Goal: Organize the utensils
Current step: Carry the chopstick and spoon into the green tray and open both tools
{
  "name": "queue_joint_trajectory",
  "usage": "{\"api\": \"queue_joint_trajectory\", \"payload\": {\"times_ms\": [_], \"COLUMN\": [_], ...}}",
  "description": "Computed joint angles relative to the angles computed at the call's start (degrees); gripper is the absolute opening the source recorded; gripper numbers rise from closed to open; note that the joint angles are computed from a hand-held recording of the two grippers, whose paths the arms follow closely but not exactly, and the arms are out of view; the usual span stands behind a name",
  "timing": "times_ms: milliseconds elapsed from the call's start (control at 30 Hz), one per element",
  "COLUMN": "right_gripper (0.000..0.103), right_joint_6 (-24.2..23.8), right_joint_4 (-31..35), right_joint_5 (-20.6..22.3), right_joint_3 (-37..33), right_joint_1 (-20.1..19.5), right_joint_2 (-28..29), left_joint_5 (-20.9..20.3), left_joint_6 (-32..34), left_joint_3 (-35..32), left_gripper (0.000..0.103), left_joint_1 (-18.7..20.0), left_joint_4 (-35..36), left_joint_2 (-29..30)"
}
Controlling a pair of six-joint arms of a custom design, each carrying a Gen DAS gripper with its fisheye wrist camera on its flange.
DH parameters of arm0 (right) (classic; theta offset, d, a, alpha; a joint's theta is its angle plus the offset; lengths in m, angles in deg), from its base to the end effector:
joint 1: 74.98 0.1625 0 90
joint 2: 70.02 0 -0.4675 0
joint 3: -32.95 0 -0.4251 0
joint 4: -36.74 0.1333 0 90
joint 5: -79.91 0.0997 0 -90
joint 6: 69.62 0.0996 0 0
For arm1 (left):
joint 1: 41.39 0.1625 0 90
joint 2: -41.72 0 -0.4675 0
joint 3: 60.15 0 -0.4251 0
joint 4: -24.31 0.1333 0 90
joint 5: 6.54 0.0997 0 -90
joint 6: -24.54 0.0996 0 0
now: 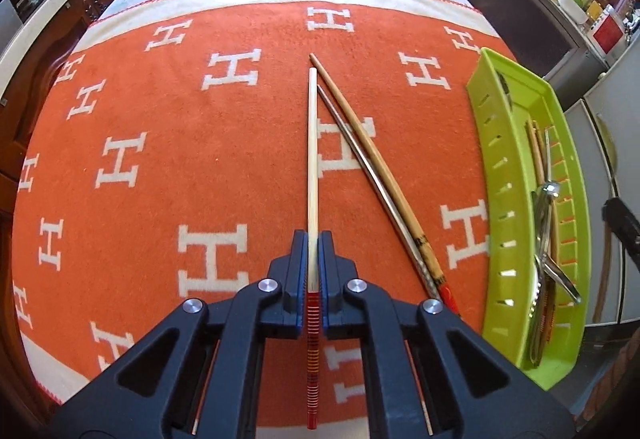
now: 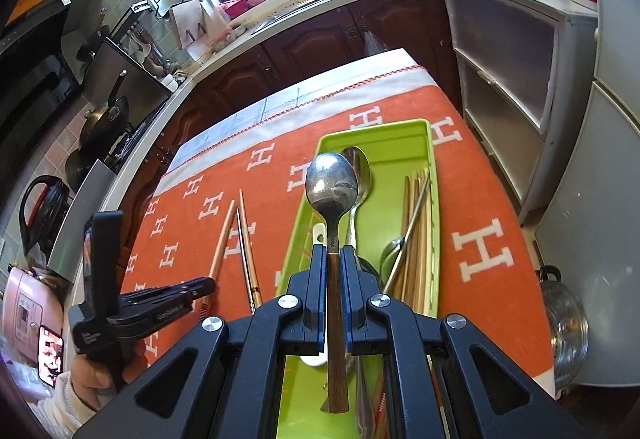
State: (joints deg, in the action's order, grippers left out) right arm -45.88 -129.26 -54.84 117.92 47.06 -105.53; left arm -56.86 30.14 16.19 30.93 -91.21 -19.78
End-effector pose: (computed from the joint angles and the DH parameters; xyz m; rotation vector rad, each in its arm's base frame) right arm 0.4661 -0.6257 0.0923 -0.0606 -2.4894 0.9939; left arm -0.0390 -0.7707 0.4076 0.4140 2.4196 -0.3212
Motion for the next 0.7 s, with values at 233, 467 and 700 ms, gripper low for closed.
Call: {"api": "queue_joint_trajectory", "payload": {"times_ms": [233, 467, 700], "right_gripper": [0.006, 0.006, 0.006], "right_joint_6": [1.4, 4.6, 5.7], "right_joint_4": [-0.9, 2.4, 5.2], "right_joint_5": [-0.3, -2.7, -3.2], "right_joint_3": [2.0, 3.3, 2.3], "right_joint_1": [0.2, -0.3, -2.2], "right_joint_2": [-0.7, -1.5, -1.2], "left_joint_5": [-1.0, -4.4, -9.8], "left_joint_6": [1.1, 1.0, 0.7], "left_joint_3": [2.9, 2.9, 1.2], "left_gripper": [0.003, 0.003, 0.003], "left_joint_1": [-1.9, -4.6, -7.6], "left_joint_4": [-1.3, 1.4, 4.9], "left_joint_2": [-3.1, -4.9, -4.3]}}
